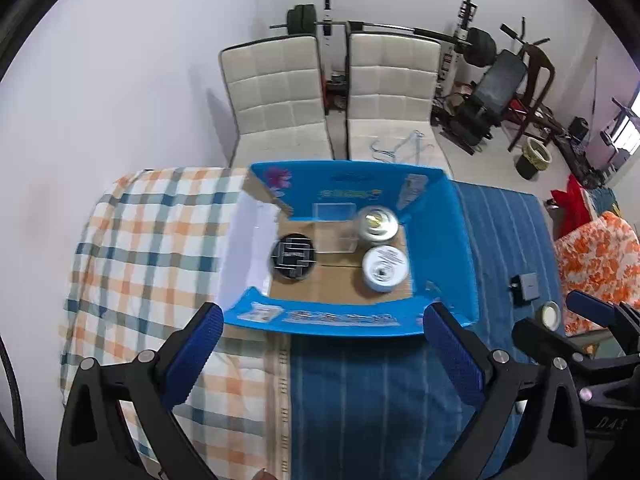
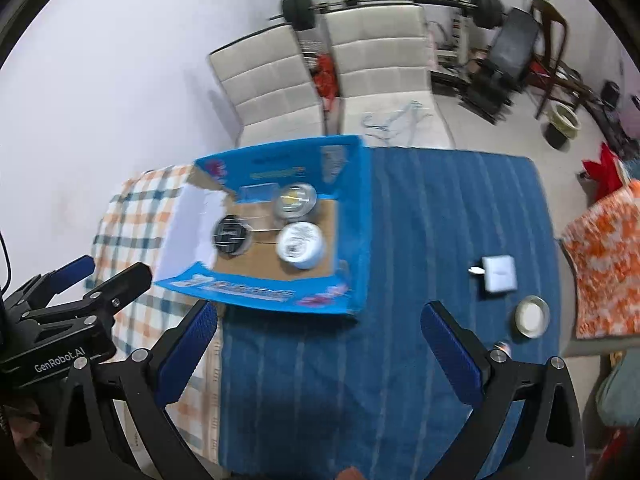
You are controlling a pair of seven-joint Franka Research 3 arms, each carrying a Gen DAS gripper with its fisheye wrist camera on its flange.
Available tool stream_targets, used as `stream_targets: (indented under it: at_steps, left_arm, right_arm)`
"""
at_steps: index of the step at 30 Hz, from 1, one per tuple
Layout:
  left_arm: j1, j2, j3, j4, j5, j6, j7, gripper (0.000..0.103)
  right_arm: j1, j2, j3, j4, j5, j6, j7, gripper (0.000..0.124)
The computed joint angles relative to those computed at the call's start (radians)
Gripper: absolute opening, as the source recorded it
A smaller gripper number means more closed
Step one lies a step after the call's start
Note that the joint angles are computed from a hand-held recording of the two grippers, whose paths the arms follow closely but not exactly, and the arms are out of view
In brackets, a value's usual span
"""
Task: Organize rigid objects
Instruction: 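Move the right tool to the small silver lid and grasp it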
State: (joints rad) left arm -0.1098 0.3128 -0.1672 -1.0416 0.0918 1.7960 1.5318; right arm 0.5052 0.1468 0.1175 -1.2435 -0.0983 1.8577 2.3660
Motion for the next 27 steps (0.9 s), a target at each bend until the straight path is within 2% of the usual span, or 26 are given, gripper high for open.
stream_targets:
  at_steps: [7,13,16,19,21,25,27]
  left_arm:
    - [-0.101,0.062,-0.039,0.037,0.03,-0.024,-0.013,0.103]
    - [-0.211,0.17,-0.058,0.119,0.056,-0.083,-0.025,0.103]
    - [-0.268,0.215,-0.056,0.134,0.088,-0.118,-0.016,0.103]
    - [-0.309,0.255,-0.056,0.141,0.105,-0.182,0.005,0.103]
    - [-0.33,0.263,-0.054,0.12,0.121,-0.203,0.011,0.103]
    - [-0.353,0.288,-0.051,0.109,0.133,-0.236,0.004,0.103]
    - [-0.368,0.321,-0.046,0.145,0.144,-0.26,-0.002,0.103]
  right_arm:
    - [-0.119,-0.258,-0.022,-0.376,0.031,0.013,0.057,0.103]
    - [-0.224,-0.426,-0.023,-0.673,0.092,-0.034,0.065,0.103]
    - [-0.253,-0.493,-0.029,-0.84,0.184,-0.018,0.063,0.103]
    - [-0.27,-0.549,-0.044,-1.001,0.311,0.042,0.053,0.103]
    - [-0.286,-0.576,-0.041,-1.065,0.35,0.084,0.06,0.103]
    - [-0.32,-0.567,-0.027,-1.098,0.325,0.147,0.053,0.101]
    - [-0.324,-0.522,-0.027,-1.073,0.312,0.166,0.034,0.092]
